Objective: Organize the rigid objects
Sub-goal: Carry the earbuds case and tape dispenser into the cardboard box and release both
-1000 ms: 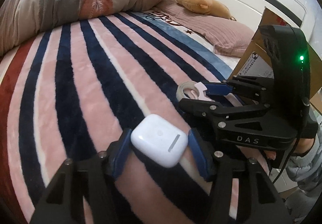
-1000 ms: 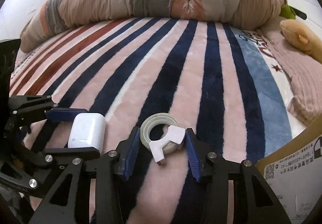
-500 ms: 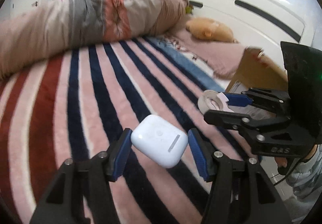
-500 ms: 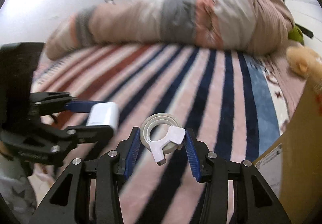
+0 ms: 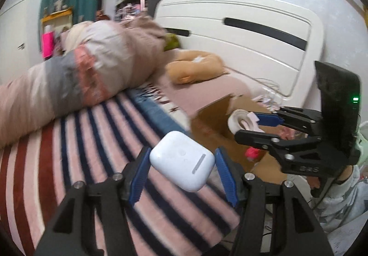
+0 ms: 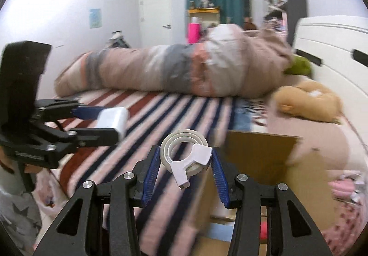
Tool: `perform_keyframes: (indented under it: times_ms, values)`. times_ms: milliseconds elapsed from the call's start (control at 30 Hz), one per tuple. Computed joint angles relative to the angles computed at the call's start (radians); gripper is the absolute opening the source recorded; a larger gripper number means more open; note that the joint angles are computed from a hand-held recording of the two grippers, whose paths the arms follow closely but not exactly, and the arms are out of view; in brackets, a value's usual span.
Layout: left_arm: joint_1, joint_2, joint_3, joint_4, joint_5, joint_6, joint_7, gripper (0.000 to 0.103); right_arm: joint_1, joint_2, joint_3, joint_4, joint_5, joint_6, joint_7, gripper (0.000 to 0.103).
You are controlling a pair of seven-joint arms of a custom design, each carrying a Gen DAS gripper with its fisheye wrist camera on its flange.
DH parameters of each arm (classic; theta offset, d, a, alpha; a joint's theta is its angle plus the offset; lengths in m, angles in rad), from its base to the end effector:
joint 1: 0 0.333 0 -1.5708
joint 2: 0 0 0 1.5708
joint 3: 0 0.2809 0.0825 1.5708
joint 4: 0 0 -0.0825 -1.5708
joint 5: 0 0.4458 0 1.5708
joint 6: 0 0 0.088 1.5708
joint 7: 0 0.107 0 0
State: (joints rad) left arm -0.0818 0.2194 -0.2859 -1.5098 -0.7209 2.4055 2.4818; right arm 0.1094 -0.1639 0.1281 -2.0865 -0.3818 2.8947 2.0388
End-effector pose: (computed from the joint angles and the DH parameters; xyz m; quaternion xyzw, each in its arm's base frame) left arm 0.6854 -0.2474 0.5797 -0.3039 0.8355 -0.4456 0.1046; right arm 0.5959 0.1706 0.5545 -0.6524 0.5895 -0.3151 0.3573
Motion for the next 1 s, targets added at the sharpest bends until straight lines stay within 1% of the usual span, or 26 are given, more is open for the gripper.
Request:
perform_keyframes:
  times_ms: [67, 133, 167, 200, 267, 333, 367, 400, 467, 533, 567, 600, 667, 767, 833, 933, 1000]
  values:
    - [-0.022, 0.024, -0.010, 0.038, 0.031, -0.011, -0.017, 0.054, -0.017, -0.030, -0.013, -0.022, -0.004, -0.032, -0.002, 0.040]
    - [-0.055, 0.076, -0.020, 0.110, 0.096, -0.033, -0.055, 0.054, -0.025, -0.043, -0.038, -0.031, 0.036, -0.082, -0.048, 0.040]
    - [-0.064, 0.087, -0.024, 0.126, 0.120, -0.037, -0.072, 0.054, -0.030, -0.041, -0.050, -0.031, 0.054, -0.105, -0.075, 0.040]
    - [-0.085, 0.126, -0.025, 0.177, 0.171, -0.054, -0.104, 0.054, -0.039, -0.035, -0.055, -0.024, 0.061, -0.124, -0.088, 0.040]
    - [-0.108, 0.165, -0.034, 0.227, 0.235, -0.073, -0.144, 0.054, -0.053, -0.012, -0.061, -0.007, 0.059, -0.143, -0.100, 0.041]
    - [-0.138, 0.231, -0.038, 0.313, 0.308, -0.110, -0.183, 0.054, -0.057, 0.013, -0.075, 0.008, 0.071, -0.159, -0.125, 0.041]
    - [-0.154, 0.268, -0.038, 0.363, 0.345, -0.130, -0.204, 0.054, -0.059, 0.026, -0.080, 0.016, 0.072, -0.163, -0.131, 0.041]
    - [-0.160, 0.286, -0.041, 0.385, 0.366, -0.139, -0.216, 0.054, -0.060, 0.031, -0.085, 0.023, 0.072, -0.168, -0.136, 0.041]
    - [-0.191, 0.366, -0.036, 0.496, 0.431, -0.186, -0.260, 0.054, -0.062, 0.041, -0.092, 0.029, 0.060, -0.181, -0.135, 0.041]
    - [-0.219, 0.437, -0.028, 0.595, 0.487, -0.228, -0.289, 0.054, -0.061, 0.051, -0.102, 0.032, 0.072, -0.177, -0.145, 0.045]
    - [-0.232, 0.468, -0.023, 0.639, 0.513, -0.248, -0.302, 0.054, -0.059, 0.051, -0.108, 0.028, 0.092, -0.168, -0.160, 0.052]
    - [-0.242, 0.495, -0.020, 0.676, 0.534, -0.263, -0.311, 0.054, -0.058, 0.053, -0.110, 0.027, 0.100, -0.161, -0.165, 0.055]
    - [-0.259, 0.537, -0.013, 0.735, 0.567, -0.283, -0.322, 0.054, -0.056, 0.056, -0.119, 0.022, 0.133, -0.140, -0.195, 0.056]
    - [-0.271, 0.554, -0.006, 0.746, 0.604, -0.266, -0.325, 0.054, -0.056, 0.051, -0.116, 0.012, 0.146, -0.124, -0.205, 0.056]
    - [-0.274, 0.571, -0.010, 0.769, 0.609, -0.274, -0.323, 0.055, -0.057, 0.054, -0.114, 0.013, 0.146, -0.119, -0.207, 0.056]
    - [-0.276, 0.561, -0.003, 0.747, 0.627, -0.250, -0.334, 0.055, -0.055, 0.052, -0.116, 0.009, 0.167, -0.109, -0.220, 0.056]
    - [-0.275, 0.569, -0.007, 0.759, 0.628, -0.250, -0.337, 0.056, -0.056, 0.048, -0.114, 0.004, 0.170, -0.109, -0.217, 0.057]
